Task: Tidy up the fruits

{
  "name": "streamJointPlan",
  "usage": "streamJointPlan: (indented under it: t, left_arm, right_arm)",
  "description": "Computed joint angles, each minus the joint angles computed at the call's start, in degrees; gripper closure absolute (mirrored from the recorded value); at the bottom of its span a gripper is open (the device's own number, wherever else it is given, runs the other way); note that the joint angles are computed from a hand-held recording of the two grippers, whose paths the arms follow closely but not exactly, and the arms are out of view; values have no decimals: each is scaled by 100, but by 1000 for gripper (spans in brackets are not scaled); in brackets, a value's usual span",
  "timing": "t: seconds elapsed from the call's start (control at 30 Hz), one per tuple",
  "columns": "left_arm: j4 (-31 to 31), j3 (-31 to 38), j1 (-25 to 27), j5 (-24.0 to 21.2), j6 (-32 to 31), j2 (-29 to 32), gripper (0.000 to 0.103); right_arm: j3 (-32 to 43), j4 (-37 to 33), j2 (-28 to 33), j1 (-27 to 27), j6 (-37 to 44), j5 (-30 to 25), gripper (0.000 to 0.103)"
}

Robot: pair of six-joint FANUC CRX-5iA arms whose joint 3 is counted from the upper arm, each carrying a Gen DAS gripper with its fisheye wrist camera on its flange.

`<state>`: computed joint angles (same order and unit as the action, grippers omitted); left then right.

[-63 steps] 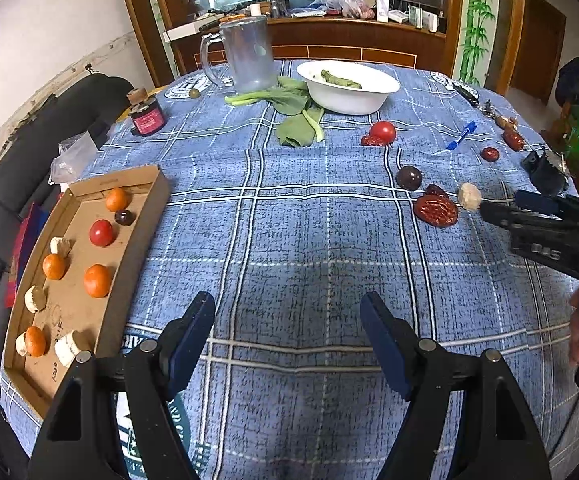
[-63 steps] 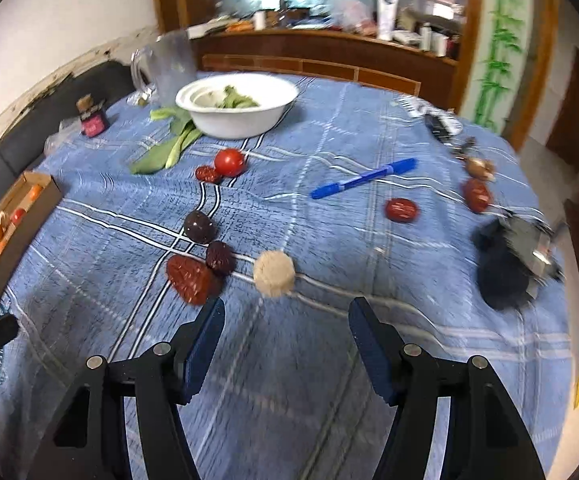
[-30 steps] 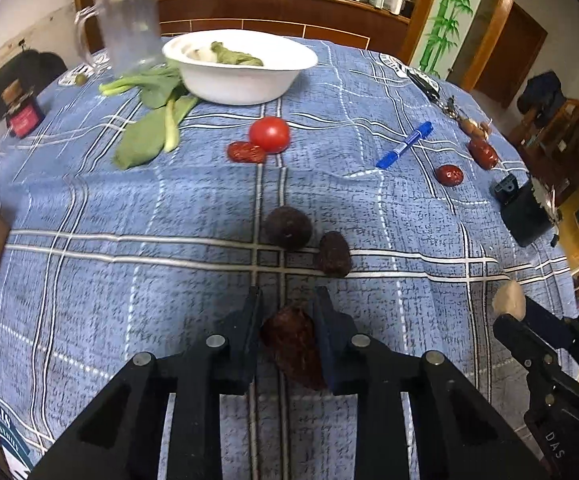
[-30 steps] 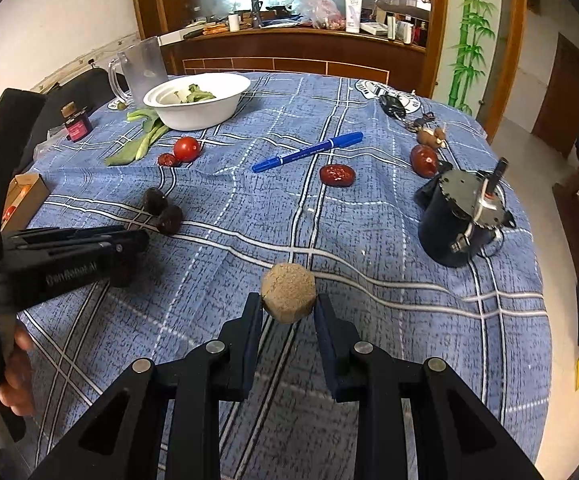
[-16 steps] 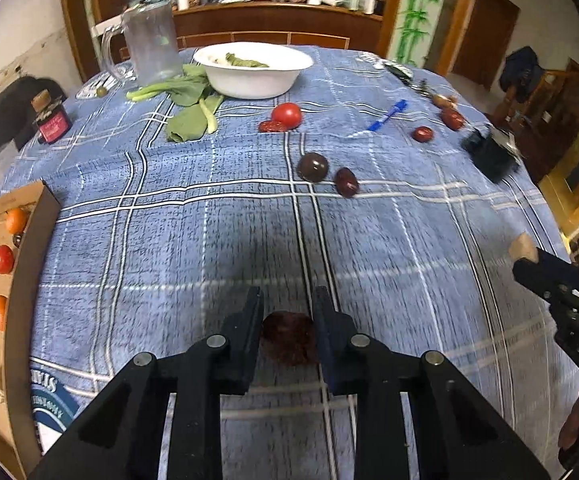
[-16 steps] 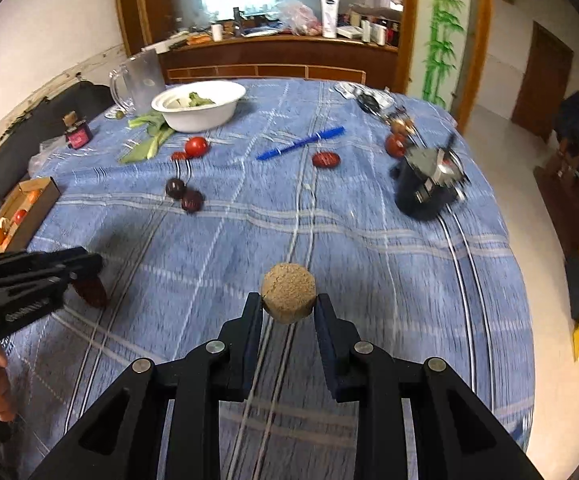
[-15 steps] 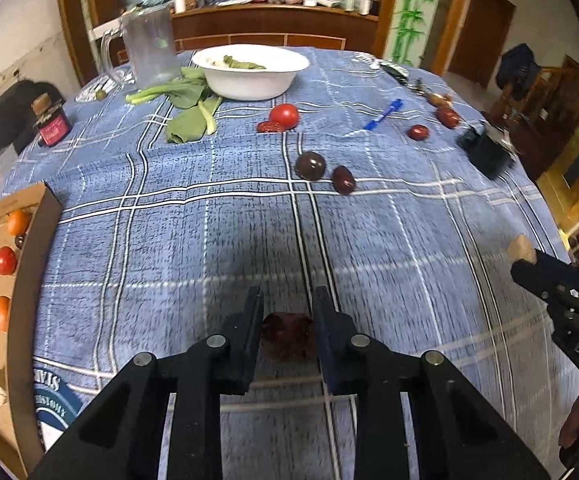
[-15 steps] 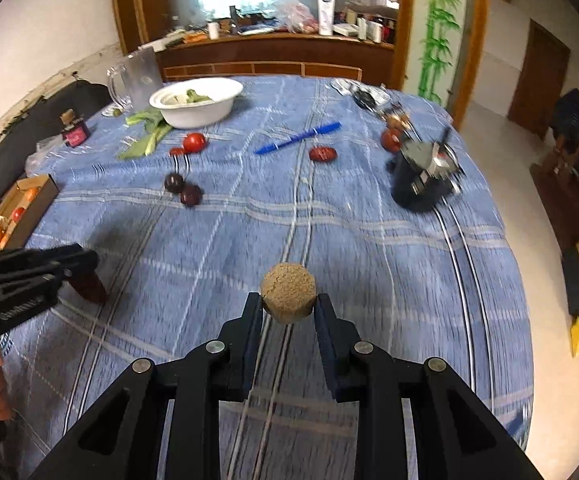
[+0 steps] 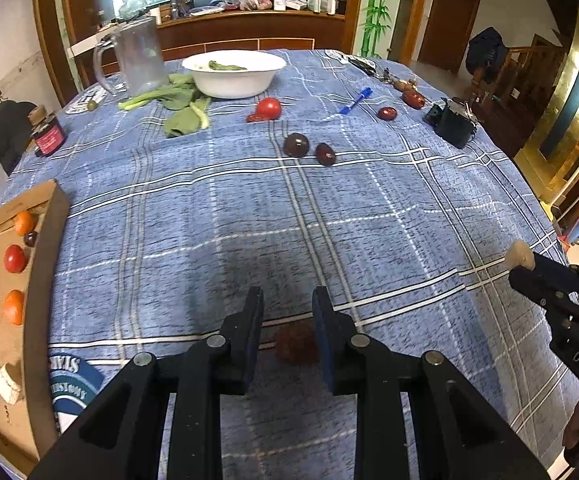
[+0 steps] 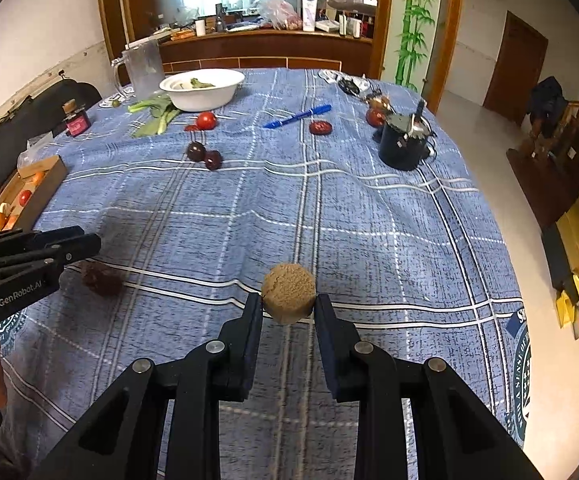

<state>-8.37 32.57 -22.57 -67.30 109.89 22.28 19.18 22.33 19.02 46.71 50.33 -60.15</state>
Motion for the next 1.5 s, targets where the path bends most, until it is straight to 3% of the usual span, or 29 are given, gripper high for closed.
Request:
streamJointPlan:
  t: [0.2, 0.6, 1.2, 1.5]
  left_arm:
    - [-164, -540, 152, 160, 202, -505, 79]
    - [-436, -1472, 529, 295, 795, -1492, 79]
    - [-772, -2509, 1065, 112, 1471, -2727, 79]
    - [-953, -2904, 1458, -82, 1700, -3249, 79]
  right_arm:
    - [173, -198, 129, 82, 87, 119, 74]
    - [1285, -684, 840, 215, 742, -128, 74]
    - [2574, -1102, 1572, 590, 1602, -325, 74]
    - [3712, -1301, 2200, 737, 2078, -689, 74]
